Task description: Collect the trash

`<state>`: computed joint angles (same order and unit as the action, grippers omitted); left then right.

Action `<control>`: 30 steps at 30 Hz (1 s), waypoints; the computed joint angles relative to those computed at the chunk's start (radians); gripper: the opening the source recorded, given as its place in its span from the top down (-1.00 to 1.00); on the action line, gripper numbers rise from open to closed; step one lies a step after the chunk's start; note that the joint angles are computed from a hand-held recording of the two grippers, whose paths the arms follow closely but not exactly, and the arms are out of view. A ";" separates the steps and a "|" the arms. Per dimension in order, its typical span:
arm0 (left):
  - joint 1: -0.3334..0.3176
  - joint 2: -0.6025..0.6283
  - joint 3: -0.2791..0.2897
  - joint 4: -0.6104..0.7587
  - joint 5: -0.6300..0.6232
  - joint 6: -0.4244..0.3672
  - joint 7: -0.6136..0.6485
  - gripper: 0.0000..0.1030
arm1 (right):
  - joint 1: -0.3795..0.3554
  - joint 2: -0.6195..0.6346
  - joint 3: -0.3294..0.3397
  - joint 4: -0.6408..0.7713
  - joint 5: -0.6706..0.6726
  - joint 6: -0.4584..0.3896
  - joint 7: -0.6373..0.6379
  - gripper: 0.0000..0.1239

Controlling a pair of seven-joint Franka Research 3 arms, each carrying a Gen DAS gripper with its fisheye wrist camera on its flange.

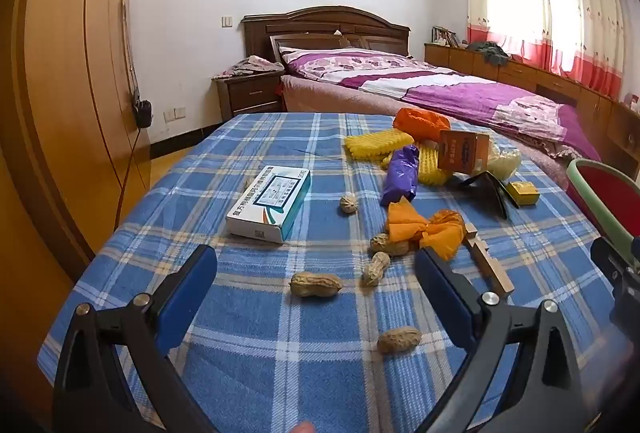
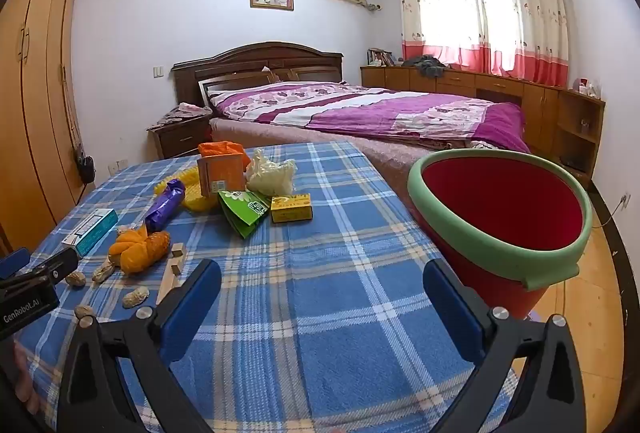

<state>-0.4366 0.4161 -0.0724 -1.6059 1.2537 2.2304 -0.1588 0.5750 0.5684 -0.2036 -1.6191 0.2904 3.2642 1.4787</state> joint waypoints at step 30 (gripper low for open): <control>-0.001 0.002 0.001 0.002 -0.006 0.001 -0.006 -0.92 | 0.010 0.003 -0.013 0.002 -0.005 -0.004 0.005 -0.66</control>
<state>-0.4379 0.4177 -0.0717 -1.6041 1.2481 2.2316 -0.1646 0.5845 0.5714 -0.2165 -1.6171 0.2855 3.2599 1.4833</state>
